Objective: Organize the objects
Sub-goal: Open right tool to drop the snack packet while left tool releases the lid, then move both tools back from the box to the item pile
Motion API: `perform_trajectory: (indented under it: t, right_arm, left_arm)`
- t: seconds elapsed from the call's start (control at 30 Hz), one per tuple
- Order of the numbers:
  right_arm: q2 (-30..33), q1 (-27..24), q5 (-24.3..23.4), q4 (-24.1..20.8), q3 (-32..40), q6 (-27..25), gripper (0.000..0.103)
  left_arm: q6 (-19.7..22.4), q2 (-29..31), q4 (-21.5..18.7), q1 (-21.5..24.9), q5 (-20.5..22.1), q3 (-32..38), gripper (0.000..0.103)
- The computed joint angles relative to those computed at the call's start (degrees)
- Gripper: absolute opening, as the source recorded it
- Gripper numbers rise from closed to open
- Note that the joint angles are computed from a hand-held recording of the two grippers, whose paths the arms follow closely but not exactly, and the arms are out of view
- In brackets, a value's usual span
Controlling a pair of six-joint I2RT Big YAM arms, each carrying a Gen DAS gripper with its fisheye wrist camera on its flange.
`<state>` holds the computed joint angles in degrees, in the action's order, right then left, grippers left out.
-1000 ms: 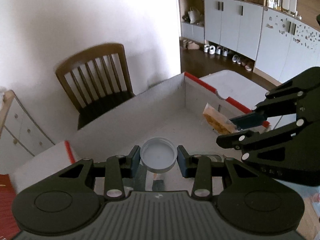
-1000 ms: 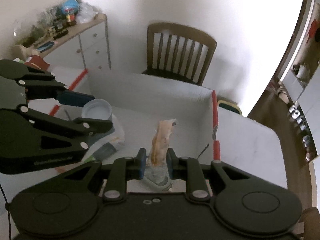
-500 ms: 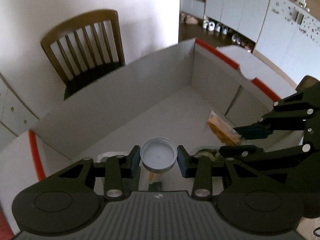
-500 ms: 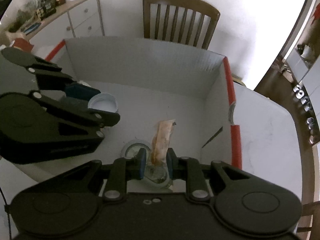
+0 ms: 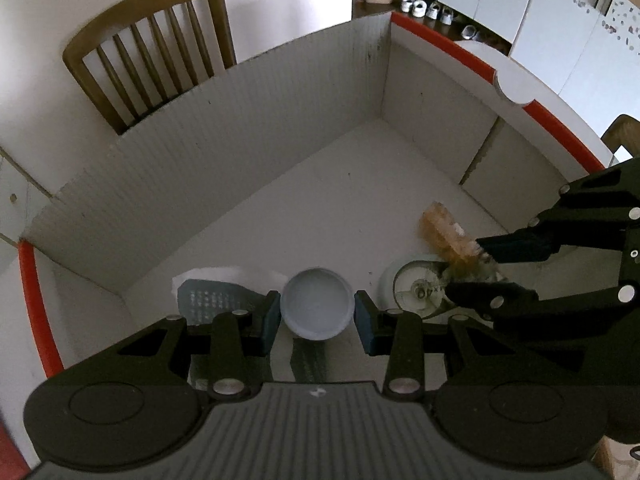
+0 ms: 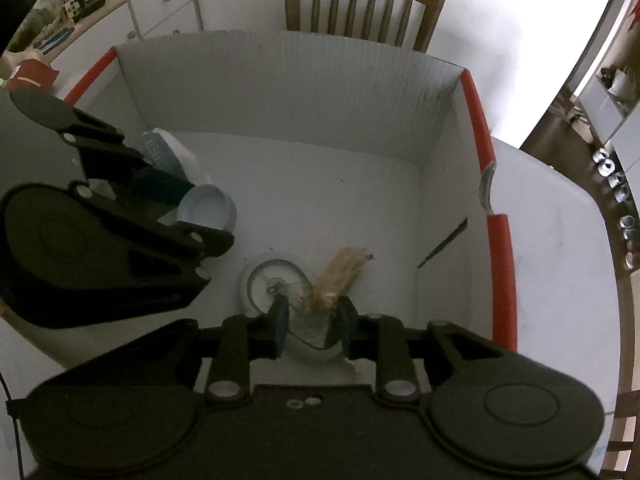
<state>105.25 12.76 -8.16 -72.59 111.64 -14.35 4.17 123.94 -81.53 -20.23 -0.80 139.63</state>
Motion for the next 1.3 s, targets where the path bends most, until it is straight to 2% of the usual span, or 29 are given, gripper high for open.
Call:
perform_trajectory:
  t: [0.1,0.17,0.23,0.4,0.63,0.97,1.3]
  right_arm:
    - [-0.25,-0.37,-0.57,0.34,-0.36,-0.5,0.033]
    - [-0.92,-0.59,-0.81,0.84,-1.01,-0.46,0.039]
    - [-1.17,-0.9,-1.52,0.47,-0.66,-0.41,0.043]
    - [-2.56,-1.67,-3.04,1.23,-0.65,0.15,0.051]
    - [-5.71,-2.99,-5.44,2.52,-1.79,1.01,0.053]
    - [-10.85,-4.16,-7.75,3.04,-3.83,0.07,0.054]
    - [-17.52,-6.53,-11.81,4.03,-8.44,-0.37,0.055]
  left_arm:
    - [-0.23,0.44,-0.9,-0.08,-0.72,0.75,0.042]
    - [-0.79,0.43,-0.58,-0.04,-0.86,0.98,0.054]
    - [-0.97,-1.28,1.92,-0.05,-1.02,-1.65,0.064]
    - [-1.68,-4.48,5.81,-0.04,-1.27,-5.51,0.064]
    - [-4.1,-10.56,10.86,-0.46,-2.61,-11.71,0.064]
    - [-5.04,-18.0,14.28,-2.24,-4.11,-17.31,0.064]
    - [-8.26,-26.11,17.4,-5.71,-6.79,-24.96,0.064]
